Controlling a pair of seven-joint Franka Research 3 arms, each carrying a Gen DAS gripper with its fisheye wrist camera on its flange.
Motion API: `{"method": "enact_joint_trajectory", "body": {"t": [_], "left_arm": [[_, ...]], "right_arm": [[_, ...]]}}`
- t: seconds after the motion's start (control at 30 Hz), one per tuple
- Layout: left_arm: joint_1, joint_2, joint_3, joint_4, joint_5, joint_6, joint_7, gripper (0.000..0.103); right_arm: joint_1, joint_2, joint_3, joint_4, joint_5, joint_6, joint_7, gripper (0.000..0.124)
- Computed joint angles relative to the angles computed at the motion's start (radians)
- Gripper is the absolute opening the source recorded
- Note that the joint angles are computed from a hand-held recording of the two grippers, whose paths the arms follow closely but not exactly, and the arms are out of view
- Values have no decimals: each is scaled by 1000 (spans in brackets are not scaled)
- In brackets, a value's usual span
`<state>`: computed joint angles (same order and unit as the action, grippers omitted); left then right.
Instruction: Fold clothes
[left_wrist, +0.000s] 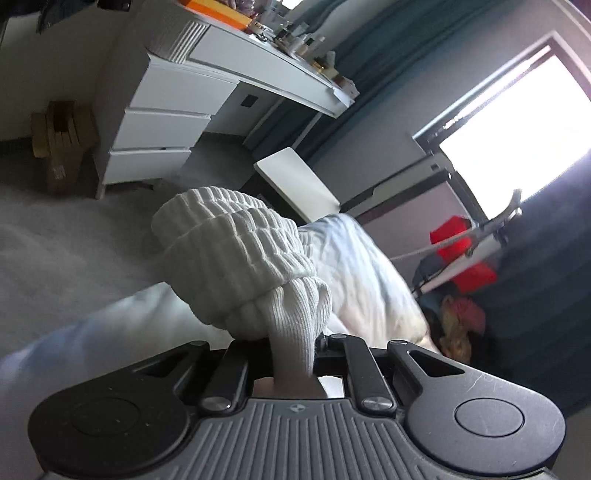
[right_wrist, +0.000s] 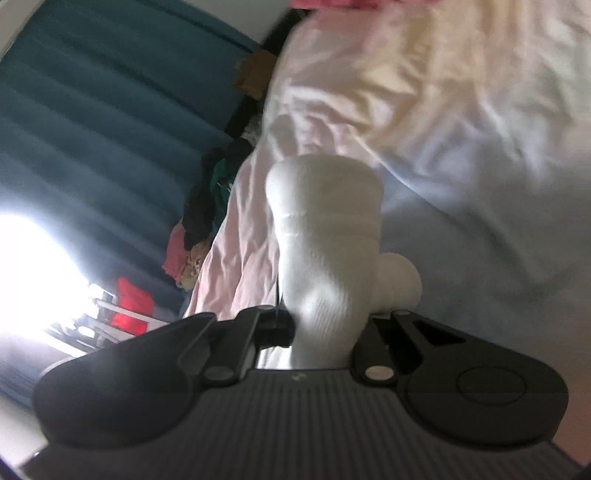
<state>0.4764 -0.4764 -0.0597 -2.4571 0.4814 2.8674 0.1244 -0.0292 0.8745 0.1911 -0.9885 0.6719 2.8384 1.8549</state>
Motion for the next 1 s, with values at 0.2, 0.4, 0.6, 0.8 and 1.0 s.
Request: {"method": "enact_joint_trajectory", "body": {"t": [0.2,0.4,0.6,0.8,1.0], "left_arm": [[-78,-90,79,-137,-100,-65,96,13],[-56,-146,69,-245,-114,32,169,22],[-104,-239,71,-270,-166,-83,285,53],[-75,-318,-43,-228,-68,-224,329,72],[-69,-236,-171,-111,106,-249,238,75]], "right_arm": [[-88,-83,75,-170,124,-4,-157,13],[-128,-82,108,-210,282,-40,-185,13],[-126,-74,93,-191,340,-98,-201,26],[-150,-31,145,-144,467,-125,-311,85],[-160,17,197,-64,544,-109,-495,85]]}}
